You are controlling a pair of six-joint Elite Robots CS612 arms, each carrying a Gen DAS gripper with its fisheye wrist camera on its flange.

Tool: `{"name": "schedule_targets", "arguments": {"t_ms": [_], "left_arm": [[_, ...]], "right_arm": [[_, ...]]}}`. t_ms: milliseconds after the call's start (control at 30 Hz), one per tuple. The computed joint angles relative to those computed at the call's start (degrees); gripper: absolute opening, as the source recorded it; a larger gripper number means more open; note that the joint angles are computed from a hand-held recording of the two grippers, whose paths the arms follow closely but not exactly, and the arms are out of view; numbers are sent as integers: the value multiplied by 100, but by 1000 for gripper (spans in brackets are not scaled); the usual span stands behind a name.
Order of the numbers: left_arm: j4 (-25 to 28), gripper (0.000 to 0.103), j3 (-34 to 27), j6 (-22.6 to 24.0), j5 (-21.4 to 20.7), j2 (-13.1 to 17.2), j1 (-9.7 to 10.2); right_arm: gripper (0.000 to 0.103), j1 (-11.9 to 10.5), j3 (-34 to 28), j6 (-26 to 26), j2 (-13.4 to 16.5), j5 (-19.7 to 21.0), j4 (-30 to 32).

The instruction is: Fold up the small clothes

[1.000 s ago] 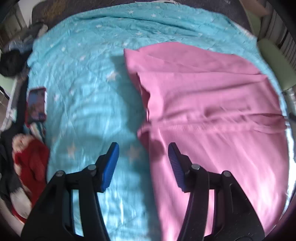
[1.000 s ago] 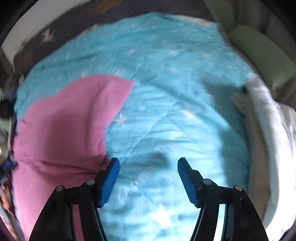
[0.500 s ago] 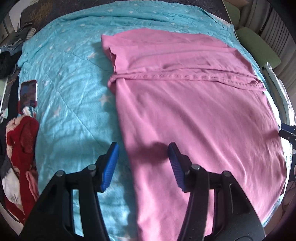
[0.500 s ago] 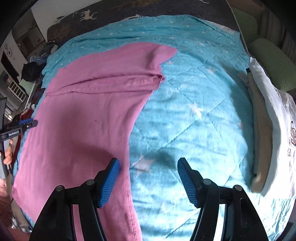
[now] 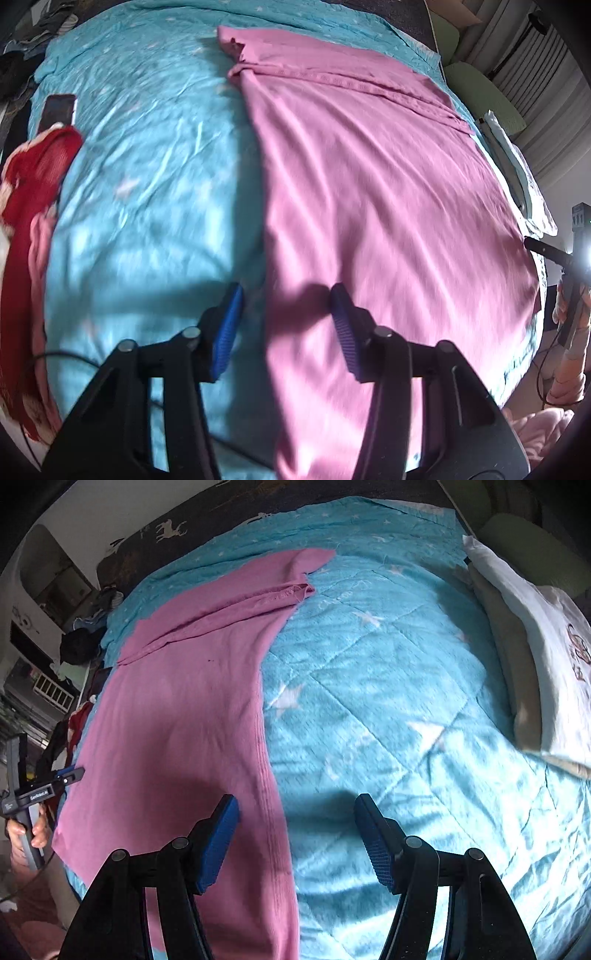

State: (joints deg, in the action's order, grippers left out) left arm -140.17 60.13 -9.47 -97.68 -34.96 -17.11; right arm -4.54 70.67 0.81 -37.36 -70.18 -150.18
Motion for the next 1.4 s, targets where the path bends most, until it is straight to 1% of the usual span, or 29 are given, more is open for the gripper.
{"name": "schedule_targets", "arguments": {"t_ms": [33,67,100,133,167,200,233,267,400,500,567,600,633,700,733,767,800,833,867,933,967,1000,1067,1167,1233,1300,1333,1367,1400], "left_arm": [[-90,40,201,-19,-9,-103,4],[-165,38,319,-24,-21,-162,2],[-273,31,480,-18,-42,-239,2],[-340,22,618,15,-81,-307,7],[-382,16,718,32,-102,-361,4],[-422,14,841,50,-118,-430,-4],[-437,9,913,70,-141,-474,-10],[-478,8,996,90,-158,-519,-18],[-683,8,1332,142,-15,-693,-65],[-871,10,1508,74,-109,-751,-48],[-940,24,1552,74,-172,-756,-42],[-982,28,1568,111,-256,-755,-38],[-1011,34,1571,144,-347,-748,-38],[-1020,37,1555,161,-417,-729,-47],[-1021,35,1557,174,-392,-729,-53],[-1075,13,1581,173,-340,-738,-59],[-1126,5,1626,183,-268,-763,-65],[-1192,5,1660,140,-295,-779,-52],[-1319,5,1718,51,-347,-803,-35],[-1603,5,1836,-186,-534,-858,12],[-1791,5,1894,-288,-632,-881,37],[-2001,5,1946,-379,-742,-904,63],[-2189,5,1961,-478,-808,-913,82],[-2272,5,1922,-581,-843,-884,99],[-2051,6,1879,-520,-766,-855,90],[-1635,14,1870,-446,-472,-837,44],[-1462,25,1851,-439,-441,-809,38],[-1528,28,1876,-456,-556,-780,58],[-1737,32,1947,-471,-644,-783,72]], "right_arm": [[67,-27,121,55,-44,72,-132],[67,-58,292,137,-111,156,-304],[67,-77,389,188,-154,204,-379],[67,-104,540,247,-221,271,-470],[67,-114,654,385,-275,258,-530],[67,-130,801,403,-343,279,-606],[67,-134,880,420,-378,292,-667],[67,-145,1001,442,-431,340,-761],[67,-183,1320,575,-549,668,-1054],[67,-166,1529,624,-606,699,-1286],[67,-164,1606,639,-625,735,-1399],[67,-167,1628,649,-631,754,-1428],[67,-165,1619,683,-619,772,-1461],[67,-169,1559,835,-560,861,-1531],[63,-168,1534,879,-536,913,-1543],[41,-153,1496,877,-509,914,-1544],[21,-139,1472,843,-499,876,-1512],[6,-124,1419,787,-483,884,-1367],[5,-132,1422,817,-475,967,-1316],[5,-129,1481,901,-495,949,-1467],[5,-150,1518,970,-507,1037,-1565],[5,-184,1554,1085,-515,1203,-1684],[5,-252,1616,1264,-541,1515,-1901],[5,-313,1592,1407,-534,1829,-2149],[5,-328,1533,1494,-506,1943,-2237],[9,-297,1495,1327,-523,1762,-2030],[10,-271,1478,1197,-537,1604,-1826],[13,-260,1481,1135,-535,1501,-1688],[15,-256,1469,1097,-522,1427,-1511]]}}
